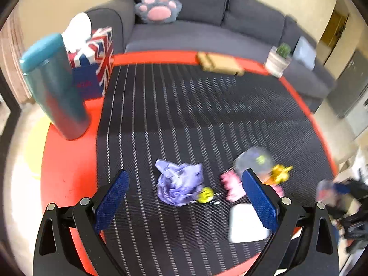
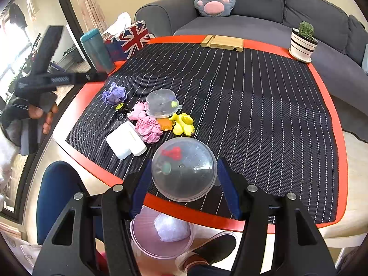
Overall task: Collect trash
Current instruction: 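Lift the purple paper with the left gripper while right holds the lid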
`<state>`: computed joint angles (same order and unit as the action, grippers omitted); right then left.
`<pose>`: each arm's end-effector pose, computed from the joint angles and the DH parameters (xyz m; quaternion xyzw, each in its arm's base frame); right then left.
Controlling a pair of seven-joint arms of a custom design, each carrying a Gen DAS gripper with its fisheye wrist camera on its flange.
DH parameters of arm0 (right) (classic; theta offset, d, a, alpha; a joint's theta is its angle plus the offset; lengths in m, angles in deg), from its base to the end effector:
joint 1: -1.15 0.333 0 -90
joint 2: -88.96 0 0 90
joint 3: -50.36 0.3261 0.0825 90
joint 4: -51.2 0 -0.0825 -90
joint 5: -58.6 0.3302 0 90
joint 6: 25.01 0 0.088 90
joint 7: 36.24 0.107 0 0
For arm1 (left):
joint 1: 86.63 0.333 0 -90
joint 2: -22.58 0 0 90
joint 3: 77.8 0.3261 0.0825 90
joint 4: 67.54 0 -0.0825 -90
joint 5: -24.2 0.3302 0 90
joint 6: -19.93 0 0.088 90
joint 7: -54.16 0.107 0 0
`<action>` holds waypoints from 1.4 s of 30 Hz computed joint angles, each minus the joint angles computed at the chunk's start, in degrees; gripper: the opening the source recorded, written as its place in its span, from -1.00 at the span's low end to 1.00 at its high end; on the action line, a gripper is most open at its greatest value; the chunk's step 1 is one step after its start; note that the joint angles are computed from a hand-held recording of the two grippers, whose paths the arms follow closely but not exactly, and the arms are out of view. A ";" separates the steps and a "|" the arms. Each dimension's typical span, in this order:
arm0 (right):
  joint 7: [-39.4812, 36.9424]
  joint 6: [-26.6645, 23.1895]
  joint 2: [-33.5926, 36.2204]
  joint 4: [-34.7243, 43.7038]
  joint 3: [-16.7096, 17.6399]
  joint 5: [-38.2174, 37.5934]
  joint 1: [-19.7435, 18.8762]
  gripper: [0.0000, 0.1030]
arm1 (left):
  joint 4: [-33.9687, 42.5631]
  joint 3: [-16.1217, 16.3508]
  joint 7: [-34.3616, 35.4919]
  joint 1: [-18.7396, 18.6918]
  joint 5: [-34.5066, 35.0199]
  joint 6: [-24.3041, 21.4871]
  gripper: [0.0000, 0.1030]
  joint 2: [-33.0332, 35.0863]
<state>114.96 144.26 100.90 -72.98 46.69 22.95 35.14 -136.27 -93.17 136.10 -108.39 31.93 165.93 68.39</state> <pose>0.4626 0.3175 0.4038 -0.6882 0.6573 -0.1427 0.2720 0.6432 -0.3967 0.4064 -0.5045 0.8151 -0.2730 0.0815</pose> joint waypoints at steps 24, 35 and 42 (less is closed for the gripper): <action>-1.72 1.06 1.51 0.35 -1.81 2.73 1.65 0.12 | 1.88 -0.13 0.97 -0.24 -0.40 -0.06 -0.21 1.02; -1.42 0.62 0.96 0.33 -1.49 2.22 1.51 0.12 | -2.72 -8.84 8.82 5.76 -10.94 4.28 -0.22 -2.36; -1.06 0.42 0.59 0.31 -1.31 1.65 1.28 0.12 | -2.24 -13.00 14.76 7.99 -18.55 5.19 -0.22 -2.40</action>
